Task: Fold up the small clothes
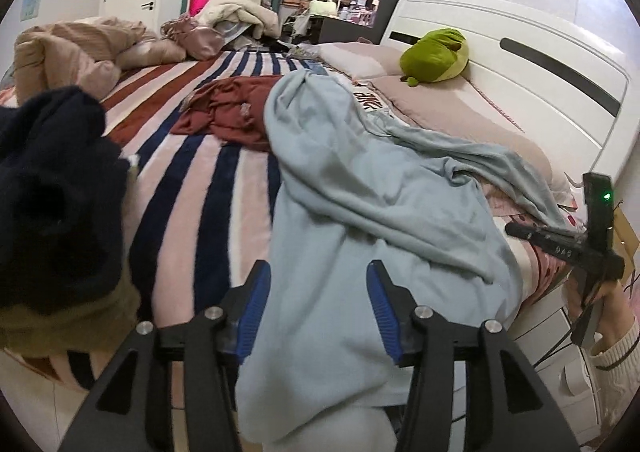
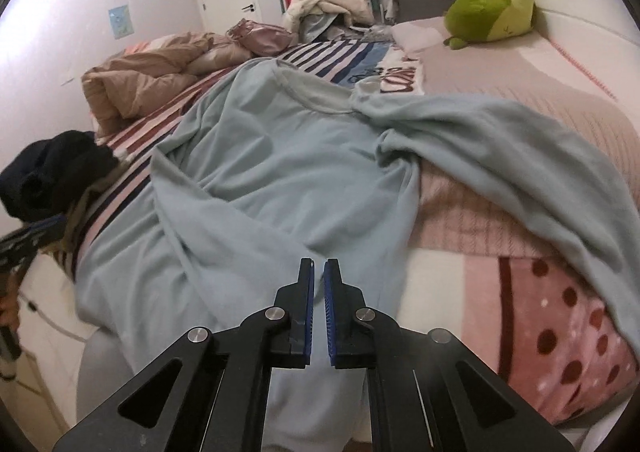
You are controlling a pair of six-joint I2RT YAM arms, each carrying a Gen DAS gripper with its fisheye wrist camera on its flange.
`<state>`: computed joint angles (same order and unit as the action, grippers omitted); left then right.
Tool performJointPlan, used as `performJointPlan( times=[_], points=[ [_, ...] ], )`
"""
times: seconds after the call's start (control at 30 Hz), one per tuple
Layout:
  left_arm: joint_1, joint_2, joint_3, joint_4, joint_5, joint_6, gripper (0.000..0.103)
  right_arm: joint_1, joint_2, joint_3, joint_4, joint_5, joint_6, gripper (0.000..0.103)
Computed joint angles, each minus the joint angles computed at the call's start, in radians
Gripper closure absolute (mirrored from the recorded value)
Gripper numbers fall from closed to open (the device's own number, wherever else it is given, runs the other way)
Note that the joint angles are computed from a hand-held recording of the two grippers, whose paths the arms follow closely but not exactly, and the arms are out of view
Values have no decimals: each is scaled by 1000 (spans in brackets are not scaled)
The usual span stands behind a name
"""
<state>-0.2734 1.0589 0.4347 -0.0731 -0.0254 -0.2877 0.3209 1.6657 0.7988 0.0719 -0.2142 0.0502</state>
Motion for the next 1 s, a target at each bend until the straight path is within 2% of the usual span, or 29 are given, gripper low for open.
performJointPlan(
  times=[0.03, 0.07, 0.1, 0.17, 0.27, 0.33, 0.37, 0.4, 0.5, 0.7, 0.8, 0.9, 0.97, 1.0],
  points=[
    [-3, 13, 9, 6, 5, -1, 56, -5, 22, 16, -12, -15, 2, 101],
    [-7, 18, 13, 9, 6, -4, 56, -14, 48, 31, -12, -47, 5, 90],
    [-13, 19, 16, 10, 4, -7, 54, -18, 70, 37, 9, -72, 16, 70],
    [-22, 9, 16, 1, 1, -8, 51, -14, 124, 64, 37, -89, 34, 48],
    [-20, -11, 12, -20, -9, -4, 50, 29, 203, 129, 25, -35, 30, 49],
    [-11, -19, 7, -29, -12, -11, 50, 57, 209, 128, 38, -16, 4, 61],
    [-6, -21, 4, -29, -10, -14, 50, 77, 210, 132, 33, 8, -14, 77],
    [0, -22, 0, -29, -9, -18, 50, 94, 204, 126, 38, 38, -31, 102],
    [10, -29, -5, -33, -7, -21, 50, 123, 142, 55, 113, 138, -36, 103],
    [23, -26, -7, -21, 0, -12, 50, 89, -21, -86, 168, 204, 15, 103],
    [37, 2, -6, 7, 15, -10, 50, 58, -64, -116, 128, 189, 36, 103],
    [51, 34, -3, 35, 36, -11, 50, 35, -41, -100, 45, 139, 63, 103],
    [52, 66, 6, 52, 39, -11, 49, 38, -36, -89, 7, 157, 73, 103],
    [53, 78, 11, 58, 41, -8, 48, 44, -54, -97, 11, 178, 76, 98]
  ],
)
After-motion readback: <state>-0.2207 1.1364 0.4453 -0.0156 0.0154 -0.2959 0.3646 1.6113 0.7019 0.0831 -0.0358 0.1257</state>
